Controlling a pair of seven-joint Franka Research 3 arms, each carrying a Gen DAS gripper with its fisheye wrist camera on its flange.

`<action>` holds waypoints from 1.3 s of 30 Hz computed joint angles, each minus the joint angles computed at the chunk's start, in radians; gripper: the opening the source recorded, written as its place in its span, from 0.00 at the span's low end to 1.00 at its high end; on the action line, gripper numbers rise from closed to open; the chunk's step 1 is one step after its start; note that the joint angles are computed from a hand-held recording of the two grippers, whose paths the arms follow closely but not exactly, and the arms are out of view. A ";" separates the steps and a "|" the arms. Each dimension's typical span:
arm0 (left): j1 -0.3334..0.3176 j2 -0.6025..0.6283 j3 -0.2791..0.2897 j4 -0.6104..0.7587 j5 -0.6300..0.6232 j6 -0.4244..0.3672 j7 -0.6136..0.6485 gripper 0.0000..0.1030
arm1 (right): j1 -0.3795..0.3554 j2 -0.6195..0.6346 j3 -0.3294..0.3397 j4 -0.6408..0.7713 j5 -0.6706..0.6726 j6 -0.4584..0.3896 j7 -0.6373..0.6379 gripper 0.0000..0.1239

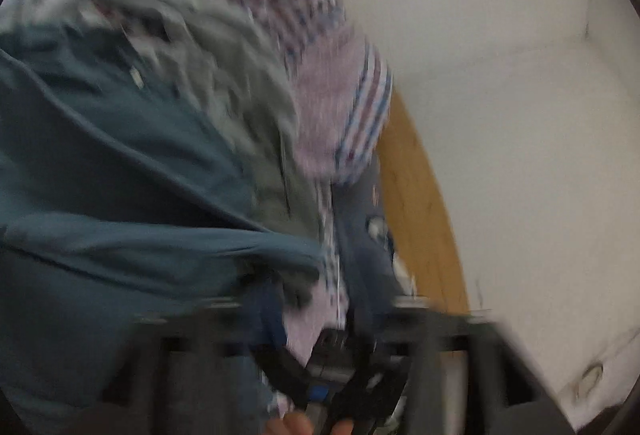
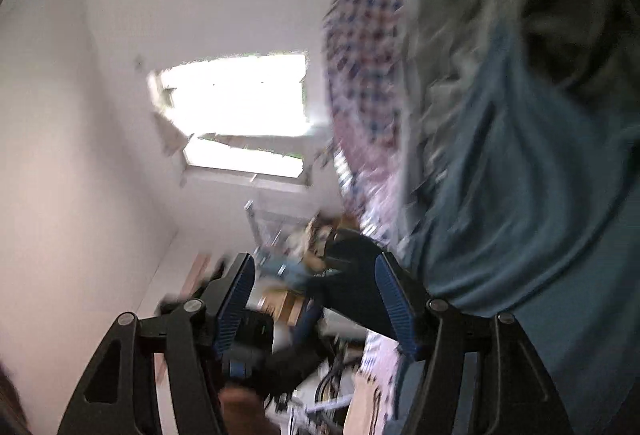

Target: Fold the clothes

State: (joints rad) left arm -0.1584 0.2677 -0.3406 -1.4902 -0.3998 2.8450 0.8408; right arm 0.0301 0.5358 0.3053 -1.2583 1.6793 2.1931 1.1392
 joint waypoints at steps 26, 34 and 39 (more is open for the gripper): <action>0.101 -0.517 0.067 -0.639 1.158 -0.680 -0.588 0.79 | 0.113 0.088 -0.069 0.142 -0.614 0.104 0.257 0.54; 0.067 -0.460 0.129 -0.626 1.148 -0.644 -0.468 0.45 | 0.168 0.146 -0.097 0.252 -0.848 0.082 0.259 0.54; 0.074 -0.469 0.133 -0.641 1.148 -0.608 -0.513 0.35 | 0.197 0.218 -0.119 0.382 -0.989 0.043 0.308 0.54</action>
